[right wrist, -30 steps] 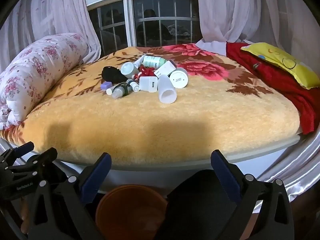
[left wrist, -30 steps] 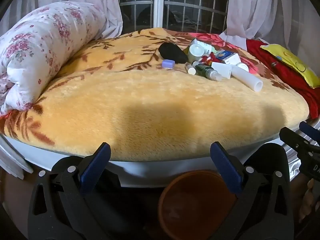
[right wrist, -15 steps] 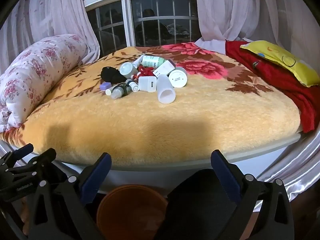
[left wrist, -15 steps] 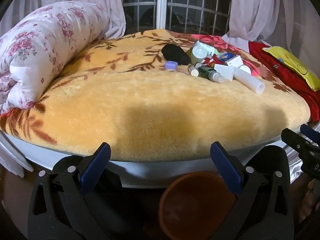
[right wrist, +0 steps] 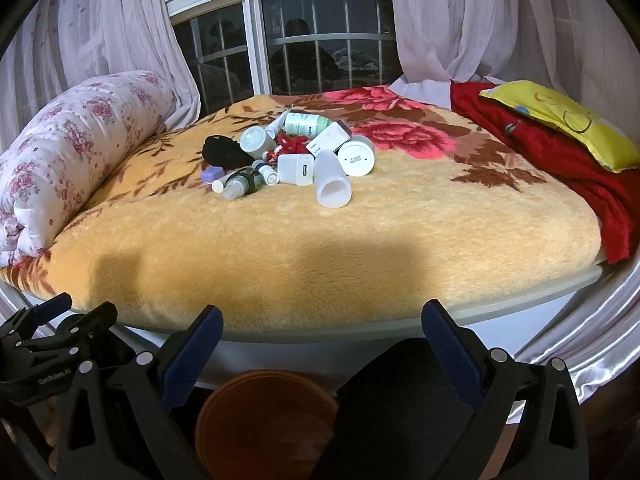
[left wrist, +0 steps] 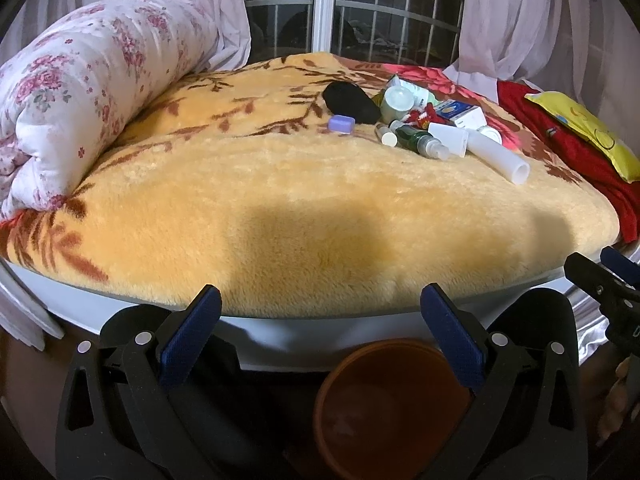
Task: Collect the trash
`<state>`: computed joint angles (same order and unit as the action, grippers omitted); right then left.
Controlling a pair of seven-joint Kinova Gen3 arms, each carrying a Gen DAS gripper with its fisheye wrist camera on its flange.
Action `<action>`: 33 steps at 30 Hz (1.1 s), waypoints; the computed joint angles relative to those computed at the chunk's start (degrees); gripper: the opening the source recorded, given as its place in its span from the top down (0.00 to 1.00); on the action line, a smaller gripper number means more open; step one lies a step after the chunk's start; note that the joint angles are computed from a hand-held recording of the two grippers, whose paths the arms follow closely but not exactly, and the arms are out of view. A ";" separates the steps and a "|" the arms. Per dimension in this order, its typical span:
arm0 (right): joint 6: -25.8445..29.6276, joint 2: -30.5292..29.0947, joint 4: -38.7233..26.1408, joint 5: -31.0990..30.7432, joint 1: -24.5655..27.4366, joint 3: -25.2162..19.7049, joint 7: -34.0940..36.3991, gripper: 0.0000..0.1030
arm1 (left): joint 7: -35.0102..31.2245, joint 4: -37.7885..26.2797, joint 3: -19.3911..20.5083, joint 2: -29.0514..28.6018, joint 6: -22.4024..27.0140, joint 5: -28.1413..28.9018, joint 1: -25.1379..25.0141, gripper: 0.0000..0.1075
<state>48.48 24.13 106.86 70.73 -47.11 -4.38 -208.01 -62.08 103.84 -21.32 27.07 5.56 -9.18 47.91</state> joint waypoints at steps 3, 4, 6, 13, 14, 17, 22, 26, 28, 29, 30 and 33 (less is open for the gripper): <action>-0.10 -0.16 -0.03 -0.18 0.09 -0.06 0.12 0.05 | -0.01 0.22 -0.66 0.33 -0.51 -0.01 0.48 0.09; -0.09 -0.12 -0.06 -0.16 0.07 -0.06 0.10 0.05 | -0.10 0.24 -0.87 0.38 -0.54 0.07 0.66 0.09; 0.16 -0.04 -0.17 -0.20 -0.01 -0.03 0.21 0.05 | -0.30 0.26 -0.81 0.37 -0.57 0.34 0.59 0.09; -0.40 -0.05 -0.07 -0.34 0.10 -0.01 0.13 0.05 | -0.95 0.52 -0.65 0.21 -0.70 0.88 0.38 0.09; -0.35 -0.04 -0.08 -0.31 0.09 0.02 0.16 0.05 | -1.03 0.64 -0.69 0.16 -0.80 0.95 0.38 0.09; -0.31 -0.02 0.00 -0.17 0.01 0.06 0.01 0.05 | -1.09 0.17 -0.81 0.41 -0.38 1.20 0.57 0.09; -0.57 -0.05 -0.01 -0.34 0.11 0.04 -0.06 0.05 | -1.05 0.52 -0.92 0.35 -0.59 1.16 0.69 0.09; -0.84 -0.09 -0.01 -0.56 0.25 0.08 -0.07 0.05 | -1.13 0.40 -1.18 0.45 -0.58 1.23 0.90 0.09; -0.91 -0.07 -0.06 -0.68 0.27 0.10 -0.01 0.05 | -1.21 0.60 -1.08 0.43 -0.68 1.26 0.78 0.09; -0.88 -0.06 -0.05 -0.68 0.24 0.12 0.03 0.05 | -1.30 0.74 -0.93 0.38 -0.76 1.29 0.62 0.09; -0.97 -0.09 -0.04 -0.76 0.30 0.12 0.12 0.05 | -1.38 0.89 -0.89 0.32 -0.85 1.33 0.55 0.09; -0.94 -0.04 -0.02 -0.62 0.19 0.20 -0.04 0.05 | -1.24 0.31 -1.17 0.43 -0.51 1.39 0.91 0.09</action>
